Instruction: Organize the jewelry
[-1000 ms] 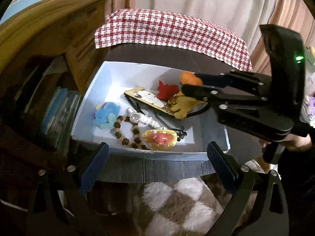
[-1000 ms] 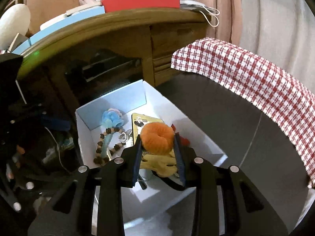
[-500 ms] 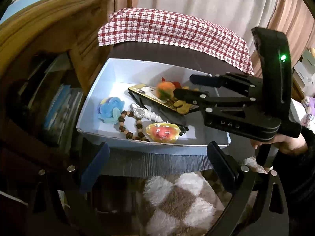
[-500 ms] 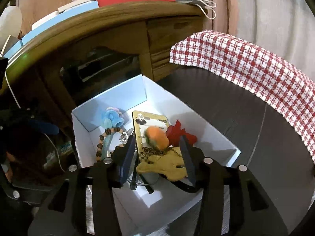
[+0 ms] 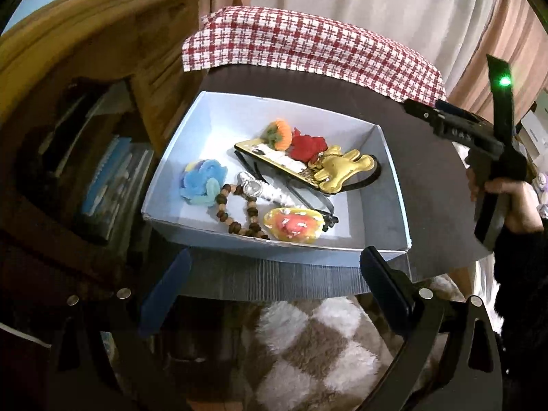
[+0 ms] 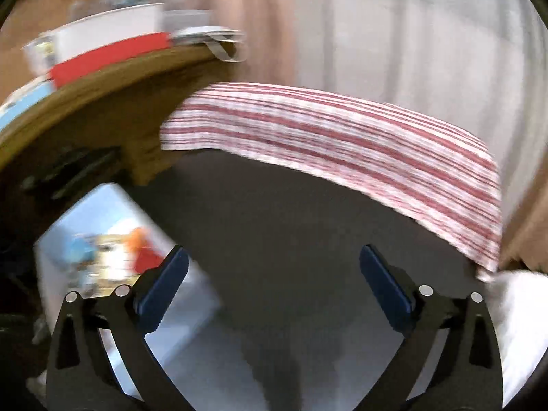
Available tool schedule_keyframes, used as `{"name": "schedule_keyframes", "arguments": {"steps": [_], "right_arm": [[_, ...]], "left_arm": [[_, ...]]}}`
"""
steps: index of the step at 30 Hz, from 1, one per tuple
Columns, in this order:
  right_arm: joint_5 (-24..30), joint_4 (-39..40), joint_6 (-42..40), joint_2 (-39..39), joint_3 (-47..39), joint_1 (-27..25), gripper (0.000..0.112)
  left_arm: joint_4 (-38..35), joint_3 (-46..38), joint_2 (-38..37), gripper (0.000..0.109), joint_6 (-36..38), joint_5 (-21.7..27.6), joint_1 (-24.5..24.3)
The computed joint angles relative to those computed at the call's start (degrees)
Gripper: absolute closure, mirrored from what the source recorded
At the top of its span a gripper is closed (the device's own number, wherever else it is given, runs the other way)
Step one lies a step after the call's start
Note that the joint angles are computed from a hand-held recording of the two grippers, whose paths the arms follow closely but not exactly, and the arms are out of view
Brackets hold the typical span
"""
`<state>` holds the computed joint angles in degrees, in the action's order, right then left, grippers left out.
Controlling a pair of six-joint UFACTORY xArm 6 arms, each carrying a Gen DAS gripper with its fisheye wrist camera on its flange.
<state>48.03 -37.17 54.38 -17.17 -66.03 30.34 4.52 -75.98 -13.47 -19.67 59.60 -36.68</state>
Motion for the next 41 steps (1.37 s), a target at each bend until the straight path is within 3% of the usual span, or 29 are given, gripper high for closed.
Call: {"name": "schedule_keyframes", "arguments": {"steps": [6,11,14,16,18,21,31,37,41], "right_arm": [[9.2,-0.2,9.3,-4.7,6.5,-5.3,0.017],[10.1,0.5,14.0,-8.7,12.9,-7.0,0.017],[10.2,1.3,15.8,-8.8,14.3,-8.0,0.017],[10.0,4.4,14.3,-8.1,14.5,-9.6,0.016],[10.6,3.9,14.0,-7.5,13.9,-9.8,0.017],[11.1,4.3,12.9,-6.1,12.6,-9.7,0.015],[10.9,4.5,12.5,-6.2,12.7,-10.1,0.015],[10.9,4.5,12.6,-6.1,12.6,-10.0,0.015],[10.8,4.5,12.6,-6.1,12.7,-10.1,0.015]], "left_arm": [[3.0,-0.1,-0.2,0.01,-1.8,-2.1,-1.2],[9.9,1.3,-1.0,0.01,-7.5,-7.5,-2.3],[12.9,3.4,-2.0,0.01,-9.0,-14.6,-3.0],[15.8,1.4,-0.7,0.01,-9.9,-13.1,-4.3],[21.6,-2.6,2.1,0.01,-12.7,-7.3,-6.4],[23.8,-2.3,2.6,0.009,-13.2,-8.6,-7.1],[22.1,-1.2,0.8,0.009,-14.9,-11.9,-7.9],[14.7,-1.1,-0.5,0.01,-10.9,-11.6,-7.8],[5.9,-0.1,-2.3,0.01,-9.7,-12.7,-6.3]]}}
